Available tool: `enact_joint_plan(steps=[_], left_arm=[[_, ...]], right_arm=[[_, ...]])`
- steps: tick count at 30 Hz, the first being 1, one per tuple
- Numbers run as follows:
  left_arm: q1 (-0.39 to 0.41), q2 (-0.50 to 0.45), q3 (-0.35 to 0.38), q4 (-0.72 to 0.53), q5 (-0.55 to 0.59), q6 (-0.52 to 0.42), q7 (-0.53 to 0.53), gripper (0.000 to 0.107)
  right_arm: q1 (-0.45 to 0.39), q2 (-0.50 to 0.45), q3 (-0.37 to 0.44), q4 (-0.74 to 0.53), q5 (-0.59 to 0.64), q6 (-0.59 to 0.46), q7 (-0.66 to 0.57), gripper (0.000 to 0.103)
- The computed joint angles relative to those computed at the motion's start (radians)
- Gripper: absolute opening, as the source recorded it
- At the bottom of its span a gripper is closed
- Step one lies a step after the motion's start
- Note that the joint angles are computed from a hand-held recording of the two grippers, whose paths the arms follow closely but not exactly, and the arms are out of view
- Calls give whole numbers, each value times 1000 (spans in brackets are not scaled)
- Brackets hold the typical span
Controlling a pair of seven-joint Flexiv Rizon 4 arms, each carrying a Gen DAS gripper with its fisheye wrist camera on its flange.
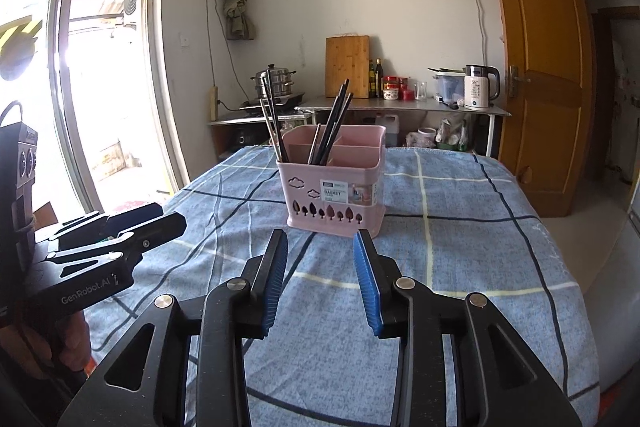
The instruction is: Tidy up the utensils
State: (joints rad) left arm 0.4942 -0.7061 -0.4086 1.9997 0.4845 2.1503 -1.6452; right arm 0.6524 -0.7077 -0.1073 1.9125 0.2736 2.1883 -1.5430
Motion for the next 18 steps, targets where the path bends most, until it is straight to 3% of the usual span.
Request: enact_joint_plan(steps=[18], left_arm=[[-35,-19,36,16,-17,18,9,43]], right_arm=[[1,-20,8,17,3,10,-6,36]])
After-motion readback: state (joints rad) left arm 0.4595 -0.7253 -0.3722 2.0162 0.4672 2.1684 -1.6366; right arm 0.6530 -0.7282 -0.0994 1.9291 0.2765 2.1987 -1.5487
